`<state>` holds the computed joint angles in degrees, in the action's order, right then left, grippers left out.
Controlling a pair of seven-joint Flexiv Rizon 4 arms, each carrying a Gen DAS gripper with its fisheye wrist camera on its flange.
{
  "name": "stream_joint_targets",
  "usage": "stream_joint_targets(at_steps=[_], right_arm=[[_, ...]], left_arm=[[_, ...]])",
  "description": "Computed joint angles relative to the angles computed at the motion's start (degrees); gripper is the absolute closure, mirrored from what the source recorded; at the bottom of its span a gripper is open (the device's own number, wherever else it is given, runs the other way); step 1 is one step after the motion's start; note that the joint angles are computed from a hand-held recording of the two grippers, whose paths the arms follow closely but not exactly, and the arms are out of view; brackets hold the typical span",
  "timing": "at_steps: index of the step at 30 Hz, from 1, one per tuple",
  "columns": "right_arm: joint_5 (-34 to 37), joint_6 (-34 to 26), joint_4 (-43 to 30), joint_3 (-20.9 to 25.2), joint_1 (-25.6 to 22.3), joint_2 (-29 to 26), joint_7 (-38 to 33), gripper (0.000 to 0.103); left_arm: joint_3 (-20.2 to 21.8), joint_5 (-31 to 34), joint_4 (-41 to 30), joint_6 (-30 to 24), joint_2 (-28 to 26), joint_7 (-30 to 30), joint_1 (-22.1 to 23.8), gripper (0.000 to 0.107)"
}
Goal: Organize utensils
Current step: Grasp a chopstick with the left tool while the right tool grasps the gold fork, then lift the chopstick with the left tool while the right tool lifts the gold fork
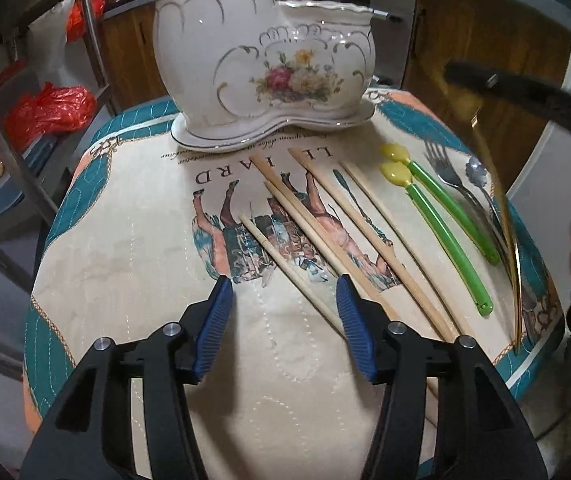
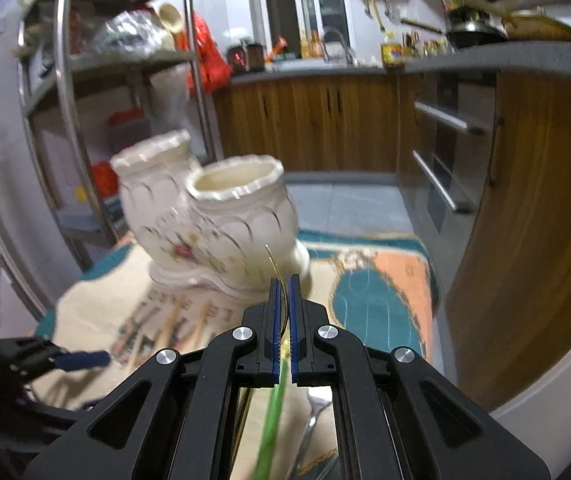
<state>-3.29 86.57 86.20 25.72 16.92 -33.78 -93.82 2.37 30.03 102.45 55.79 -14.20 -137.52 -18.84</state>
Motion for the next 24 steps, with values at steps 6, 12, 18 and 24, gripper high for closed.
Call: stream_joint_targets(at_steps=[6,12,18,24], right_arm=[[1.13,6.64,1.89,12.75,-8.7,-0.64,-6.88,0.099],[-2.82,13.42,5.28,18.15,-12.81,-0.8,-7.03,0.099],[-5.37,18.37,9.12,16.09,-12.2,1.83,-3.23,0.098],[-8.95,20.77,10.95,11.4,-8.77,3.78,-0.5,0.099]], left_arm=[[-1.11,-5.39,1.1,1.1,0.35,7.48,2.54,0.088],[-0.4,-8.19,1.29,1.11,0.34,16.14,4.27,0.101],[-0.39,-8.67,2.02,-1.89,1.86,17.45,4.01,0.08],[0.04,-9.49,5.89,2.6,3.46,12.82,5.79,0.047]])
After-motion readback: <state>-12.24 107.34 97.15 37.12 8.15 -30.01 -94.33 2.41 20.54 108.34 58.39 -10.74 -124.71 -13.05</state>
